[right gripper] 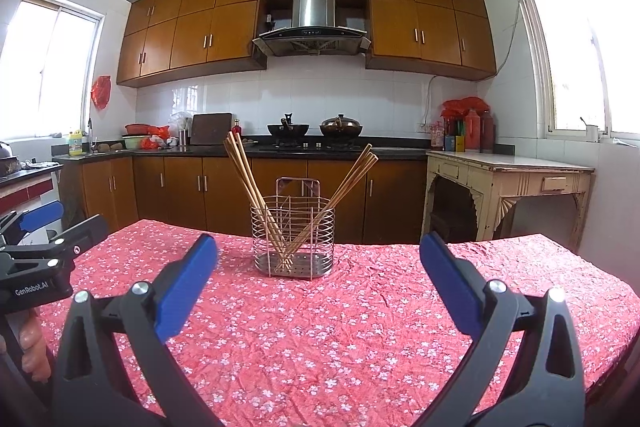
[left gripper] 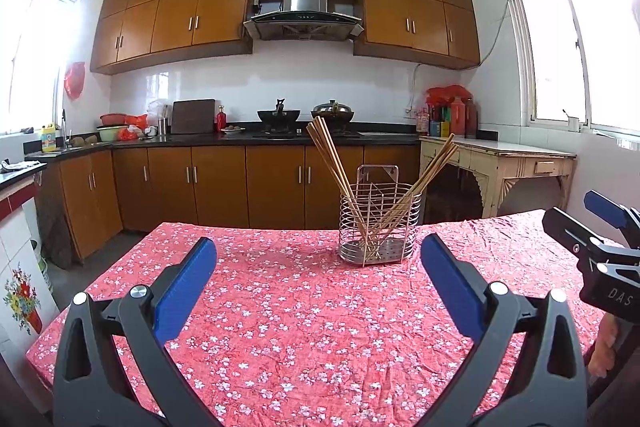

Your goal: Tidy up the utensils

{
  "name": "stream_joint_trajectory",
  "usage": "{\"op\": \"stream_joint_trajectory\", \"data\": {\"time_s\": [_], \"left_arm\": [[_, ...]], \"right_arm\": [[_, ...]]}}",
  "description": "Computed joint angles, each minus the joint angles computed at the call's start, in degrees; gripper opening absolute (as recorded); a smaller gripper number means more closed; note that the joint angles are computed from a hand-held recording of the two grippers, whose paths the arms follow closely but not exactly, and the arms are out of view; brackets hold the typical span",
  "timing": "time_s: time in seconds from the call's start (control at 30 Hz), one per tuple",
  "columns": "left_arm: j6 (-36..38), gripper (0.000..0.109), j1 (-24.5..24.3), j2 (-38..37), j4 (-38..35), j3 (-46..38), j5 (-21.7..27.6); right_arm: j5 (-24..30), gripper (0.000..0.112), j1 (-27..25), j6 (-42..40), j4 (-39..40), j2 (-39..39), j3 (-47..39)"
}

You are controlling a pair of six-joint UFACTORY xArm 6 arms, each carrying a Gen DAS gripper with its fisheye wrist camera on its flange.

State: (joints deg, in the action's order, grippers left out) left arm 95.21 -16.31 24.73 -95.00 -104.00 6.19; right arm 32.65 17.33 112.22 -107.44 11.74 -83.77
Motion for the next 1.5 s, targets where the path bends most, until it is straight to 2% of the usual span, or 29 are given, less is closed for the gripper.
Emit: {"op": "stream_joint_trajectory", "data": {"time_s": [0.87,1.5], "left_arm": [[-1.9,0.101,-0.1,-0.7,1.6,1.2,0.6],[-0.2,0.101,-0.4,-0.5,0.2,0.9,-0.2]], "right_arm": [[-0.4,0.099,-0.3,0.8,-0.1,-0.1,0.1],[-0.4,0.099,0.2,0.5,0.9,0.9,-1.0]]}}
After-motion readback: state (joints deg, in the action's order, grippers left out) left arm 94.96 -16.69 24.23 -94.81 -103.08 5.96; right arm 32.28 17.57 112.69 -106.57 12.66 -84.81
